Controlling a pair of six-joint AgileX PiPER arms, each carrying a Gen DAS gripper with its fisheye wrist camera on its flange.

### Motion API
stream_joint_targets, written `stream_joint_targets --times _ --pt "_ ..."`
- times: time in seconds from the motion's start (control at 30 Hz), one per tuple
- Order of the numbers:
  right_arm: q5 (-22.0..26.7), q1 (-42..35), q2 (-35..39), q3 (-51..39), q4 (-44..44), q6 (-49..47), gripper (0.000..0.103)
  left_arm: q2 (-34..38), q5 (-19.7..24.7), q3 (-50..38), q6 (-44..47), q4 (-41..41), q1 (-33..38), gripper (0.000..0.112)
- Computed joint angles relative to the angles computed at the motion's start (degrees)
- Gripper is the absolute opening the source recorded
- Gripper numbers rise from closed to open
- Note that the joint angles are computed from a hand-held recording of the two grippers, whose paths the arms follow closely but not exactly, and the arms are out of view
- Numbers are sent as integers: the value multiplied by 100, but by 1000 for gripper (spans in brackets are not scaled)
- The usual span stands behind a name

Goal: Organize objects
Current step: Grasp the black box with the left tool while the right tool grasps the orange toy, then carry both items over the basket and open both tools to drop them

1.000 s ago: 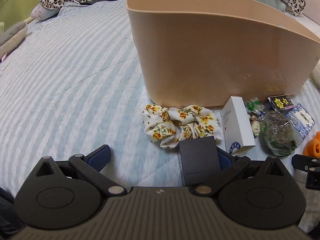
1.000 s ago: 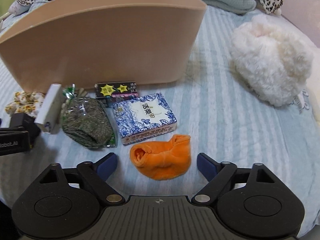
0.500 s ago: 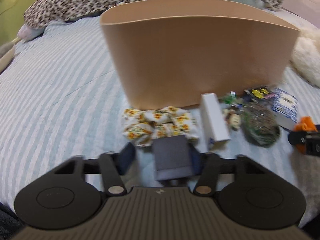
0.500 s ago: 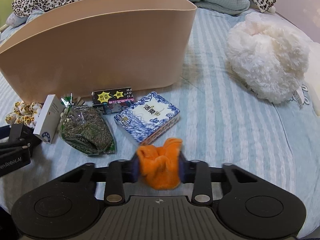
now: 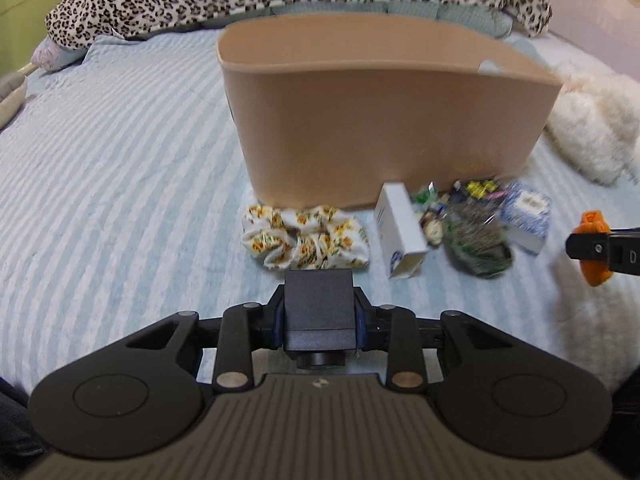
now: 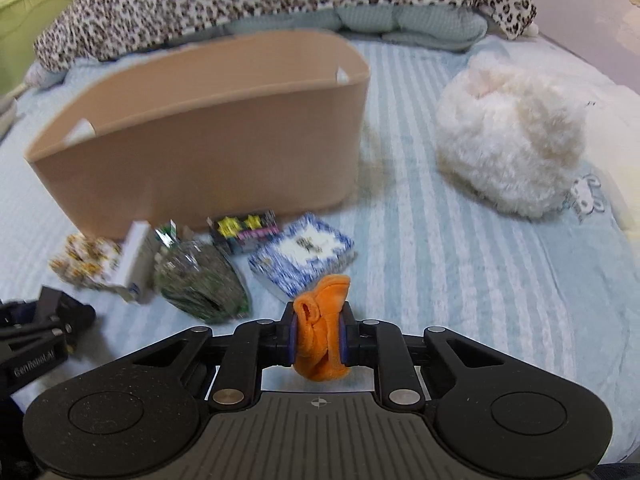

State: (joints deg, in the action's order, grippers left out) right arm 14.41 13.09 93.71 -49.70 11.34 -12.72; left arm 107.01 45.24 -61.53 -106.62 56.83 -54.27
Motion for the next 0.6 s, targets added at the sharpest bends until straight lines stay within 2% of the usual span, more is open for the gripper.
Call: stream_joint_targets --times 0.2,0.33,0.6 --pt "386 -202 -405 -297 1306 -1337 17 -508 556 -89 -76 309 -216 34" --pt "496 -181 -421 -789 1379 -1494 17 -560 1010 -484 261 524 -159 34" --pt "598 -118 85 -1958 1641 -1683 17 -130 1334 -1581 1064 812 421 34"
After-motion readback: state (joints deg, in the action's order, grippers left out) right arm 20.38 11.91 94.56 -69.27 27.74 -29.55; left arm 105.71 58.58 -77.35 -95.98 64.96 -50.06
